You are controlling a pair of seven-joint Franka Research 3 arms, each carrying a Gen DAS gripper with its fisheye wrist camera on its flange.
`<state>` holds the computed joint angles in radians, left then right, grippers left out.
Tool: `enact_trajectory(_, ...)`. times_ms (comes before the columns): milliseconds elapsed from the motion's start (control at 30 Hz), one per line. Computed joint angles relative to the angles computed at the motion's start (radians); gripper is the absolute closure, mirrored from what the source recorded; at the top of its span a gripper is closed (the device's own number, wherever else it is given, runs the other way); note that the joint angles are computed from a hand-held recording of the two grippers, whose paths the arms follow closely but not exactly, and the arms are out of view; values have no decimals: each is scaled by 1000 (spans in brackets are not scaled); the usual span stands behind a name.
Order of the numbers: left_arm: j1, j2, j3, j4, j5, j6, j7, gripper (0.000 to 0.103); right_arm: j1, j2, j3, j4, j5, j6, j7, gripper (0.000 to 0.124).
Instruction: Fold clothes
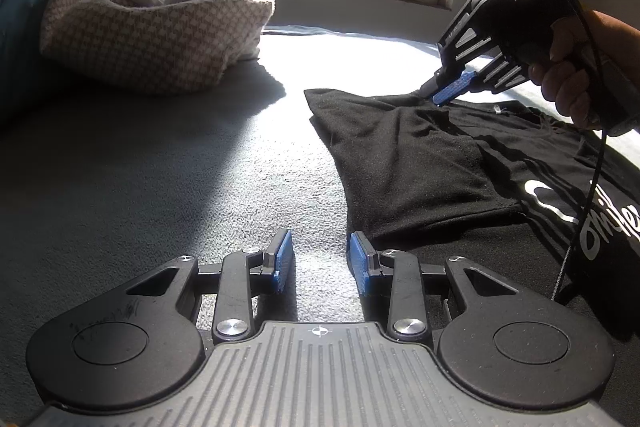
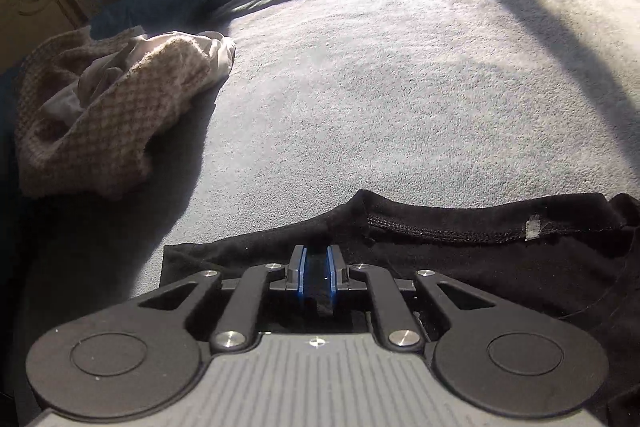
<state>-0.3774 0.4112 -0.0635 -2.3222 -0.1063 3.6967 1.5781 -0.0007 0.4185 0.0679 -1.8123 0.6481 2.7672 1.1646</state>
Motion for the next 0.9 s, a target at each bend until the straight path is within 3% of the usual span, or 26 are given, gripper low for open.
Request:
enact_trajectory(33,-2,0,1,-1,-2,2,1,71,-11,-5,1,-2,14,-25,11,94)
enact_trajectory(167,-8,1,4,-1,-10,4,10,71,-33,-14,13,-12,65,-77,-7,93)
enact_trajectory(200,-11,1,6,-1,-14,4,13,71,-30,-17,17,-20,70,-66,-29,93)
enact_trajectory(233,-13,1,6,-1,-17,4,16,71,-17,-22,14,-32,58,-46,-46,102)
enact_trajectory(267,-13,1,6,-1,-19,4,18,71,-2,-27,7,-45,36,-26,-56,119)
enact_trajectory(300,-13,1,6,-1,-19,4,18,71,11,-34,1,-58,22,-6,-54,120)
enact_trajectory(467,4,1,-4,0,1,3,0,71,31,-77,-13,-125,14,85,1,121)
enact_trajectory(767,16,1,-8,0,23,3,-21,71,21,-102,-22,-181,9,104,78,121)
enact_trajectory(900,19,2,-9,-1,30,4,-27,71,46,-103,-48,-190,-55,111,137,121)
